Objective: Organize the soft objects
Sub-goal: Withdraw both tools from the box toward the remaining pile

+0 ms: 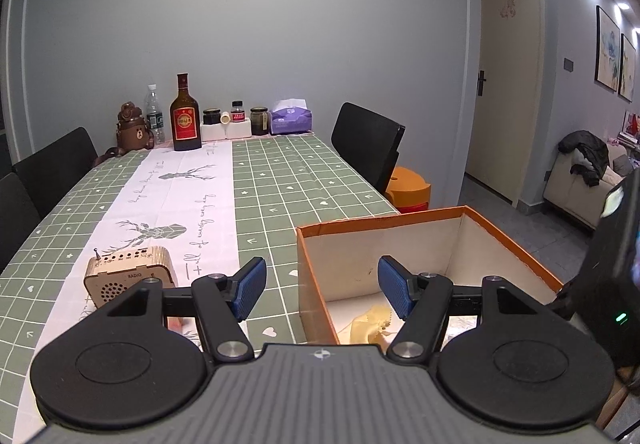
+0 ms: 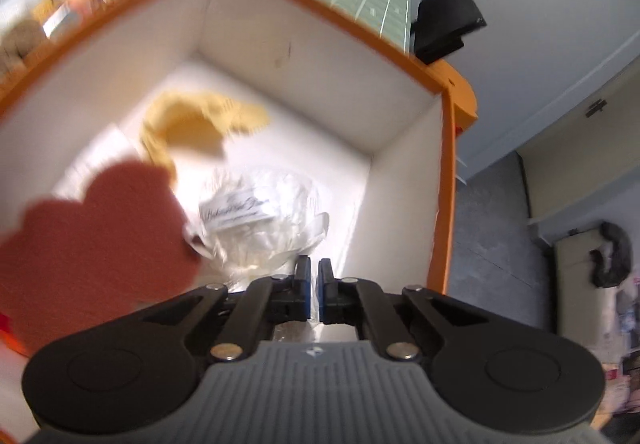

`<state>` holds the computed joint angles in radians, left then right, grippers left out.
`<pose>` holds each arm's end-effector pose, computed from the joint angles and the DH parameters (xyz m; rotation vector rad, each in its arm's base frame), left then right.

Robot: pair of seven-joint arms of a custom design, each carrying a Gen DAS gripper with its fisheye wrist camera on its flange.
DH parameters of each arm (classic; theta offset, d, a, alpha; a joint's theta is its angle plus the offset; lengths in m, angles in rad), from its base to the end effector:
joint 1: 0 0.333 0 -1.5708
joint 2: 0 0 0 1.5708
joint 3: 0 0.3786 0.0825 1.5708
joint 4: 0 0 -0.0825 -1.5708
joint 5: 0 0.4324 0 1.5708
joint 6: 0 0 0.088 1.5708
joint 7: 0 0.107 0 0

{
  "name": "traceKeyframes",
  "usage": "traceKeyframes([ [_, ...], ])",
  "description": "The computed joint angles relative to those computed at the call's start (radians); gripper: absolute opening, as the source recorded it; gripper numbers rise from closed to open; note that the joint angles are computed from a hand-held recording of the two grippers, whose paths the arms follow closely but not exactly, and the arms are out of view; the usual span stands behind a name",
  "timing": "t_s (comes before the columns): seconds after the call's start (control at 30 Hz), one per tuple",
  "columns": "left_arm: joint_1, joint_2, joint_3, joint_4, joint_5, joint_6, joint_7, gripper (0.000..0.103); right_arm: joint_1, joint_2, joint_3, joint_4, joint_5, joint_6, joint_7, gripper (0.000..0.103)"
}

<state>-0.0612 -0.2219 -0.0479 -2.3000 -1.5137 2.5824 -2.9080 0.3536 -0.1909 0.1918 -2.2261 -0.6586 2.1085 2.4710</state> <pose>0.5344 -0.0419 0.5167 -0.9568 2.1541 -1.3361 0.4684 0.2560 0.5081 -2.0729 2.1331 -0.9414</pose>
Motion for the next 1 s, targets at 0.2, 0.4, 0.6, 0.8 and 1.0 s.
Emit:
traceKeyframes([
  [0.2, 0.004, 0.005, 0.002, 0.003, 0.001, 0.008, 0.008, 0.076, -0.016, -0.069, -0.029, -0.057, 0.082, 0.206, 0.043, 0.001],
  [0.4, 0.009, 0.012, 0.003, 0.007, 0.011, 0.008, -0.012, 0.076, -0.035, -0.033, -0.019, -0.062, 0.165, 0.268, -0.024, 0.001],
  [0.6, 0.009, 0.015, 0.001, 0.007, 0.020, 0.016, -0.014, 0.076, -0.056, -0.015, -0.007, -0.037, 0.110, 0.151, 0.144, 0.000],
  [0.8, 0.008, 0.008, 0.001, 0.003, 0.011, 0.022, 0.004, 0.076, -0.033, -0.058, 0.005, -0.045, 0.112, 0.125, 0.191, 0.008],
  [1.0, 0.009, -0.015, 0.010, -0.010, 0.015, 0.016, 0.019, 0.076, -0.038, -0.134, 0.042, -0.064, 0.063, 0.166, 0.292, 0.029],
])
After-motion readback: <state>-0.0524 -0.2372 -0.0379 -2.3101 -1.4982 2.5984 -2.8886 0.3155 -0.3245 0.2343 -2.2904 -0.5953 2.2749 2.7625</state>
